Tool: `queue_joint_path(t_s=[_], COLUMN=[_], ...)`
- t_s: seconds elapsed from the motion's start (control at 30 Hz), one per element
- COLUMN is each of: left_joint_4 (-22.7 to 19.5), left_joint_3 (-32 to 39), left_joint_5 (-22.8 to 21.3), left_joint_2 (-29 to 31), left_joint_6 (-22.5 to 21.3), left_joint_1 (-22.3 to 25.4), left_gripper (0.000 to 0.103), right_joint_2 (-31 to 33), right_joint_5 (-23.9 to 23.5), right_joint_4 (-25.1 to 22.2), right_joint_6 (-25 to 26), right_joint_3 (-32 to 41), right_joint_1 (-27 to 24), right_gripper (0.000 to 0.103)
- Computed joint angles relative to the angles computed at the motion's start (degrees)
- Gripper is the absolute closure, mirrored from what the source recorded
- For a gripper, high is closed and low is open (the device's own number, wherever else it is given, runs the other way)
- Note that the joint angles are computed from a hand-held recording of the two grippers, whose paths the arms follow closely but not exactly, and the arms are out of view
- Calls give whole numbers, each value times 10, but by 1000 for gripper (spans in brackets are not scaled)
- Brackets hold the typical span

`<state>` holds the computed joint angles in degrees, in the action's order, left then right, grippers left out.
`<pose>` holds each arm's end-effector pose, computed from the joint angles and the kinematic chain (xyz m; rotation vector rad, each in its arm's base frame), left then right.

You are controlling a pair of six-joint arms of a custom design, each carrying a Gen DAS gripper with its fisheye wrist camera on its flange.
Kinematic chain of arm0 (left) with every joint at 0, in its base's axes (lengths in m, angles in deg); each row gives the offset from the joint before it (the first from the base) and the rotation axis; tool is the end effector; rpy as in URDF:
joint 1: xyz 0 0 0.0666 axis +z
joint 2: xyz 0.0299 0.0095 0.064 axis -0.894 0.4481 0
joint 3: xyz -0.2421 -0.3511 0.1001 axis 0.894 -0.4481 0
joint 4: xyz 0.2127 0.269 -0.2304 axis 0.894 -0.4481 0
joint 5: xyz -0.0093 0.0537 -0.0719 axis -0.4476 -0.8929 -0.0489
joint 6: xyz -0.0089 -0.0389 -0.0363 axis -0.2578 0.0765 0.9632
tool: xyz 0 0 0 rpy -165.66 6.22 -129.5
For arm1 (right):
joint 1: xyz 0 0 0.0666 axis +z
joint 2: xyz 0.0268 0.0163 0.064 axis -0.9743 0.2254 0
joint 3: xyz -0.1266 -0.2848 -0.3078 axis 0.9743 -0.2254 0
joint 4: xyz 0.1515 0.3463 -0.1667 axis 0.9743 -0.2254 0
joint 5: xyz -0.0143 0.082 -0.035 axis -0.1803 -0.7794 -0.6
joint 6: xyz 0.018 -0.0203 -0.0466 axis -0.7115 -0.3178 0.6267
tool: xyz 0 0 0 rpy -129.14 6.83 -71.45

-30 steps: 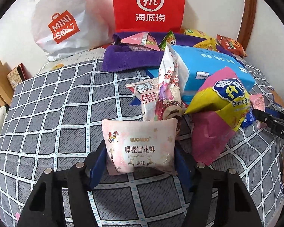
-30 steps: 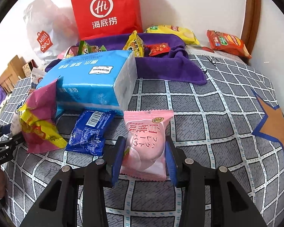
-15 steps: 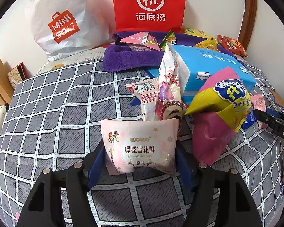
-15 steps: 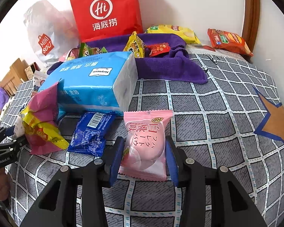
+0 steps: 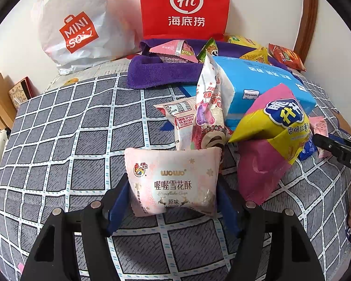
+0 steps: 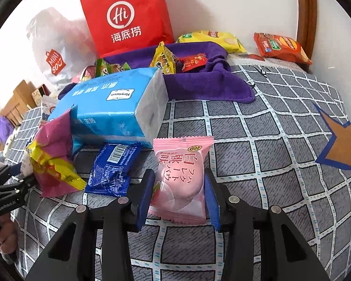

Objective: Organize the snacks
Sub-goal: 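Lift the pink candy and white pack up from the pile with both tools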

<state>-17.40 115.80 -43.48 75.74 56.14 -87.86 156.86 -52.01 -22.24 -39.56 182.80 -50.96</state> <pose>0.4301 -0.1781 0.5091 -0.5388 2.4453 0.2080 0.5895 0.2965 0.4639 -0.6996 2.3563 0.4748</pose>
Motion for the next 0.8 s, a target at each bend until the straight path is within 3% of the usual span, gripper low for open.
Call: queue_joint_path(t_s=[0.8], left_joint_4=[1], left_joint_3=[-1], left_joint_5=[-2], left_joint_2=[-2], left_joint_6=[4], left_joint_1=[-1], left_gripper=[39], right_joint_2=[-2], right_joint_5=[35], right_joint_4=[12], right_joint_6=[6], right_joint_3=[-8], right_joint_1=[4], right_gripper=[61])
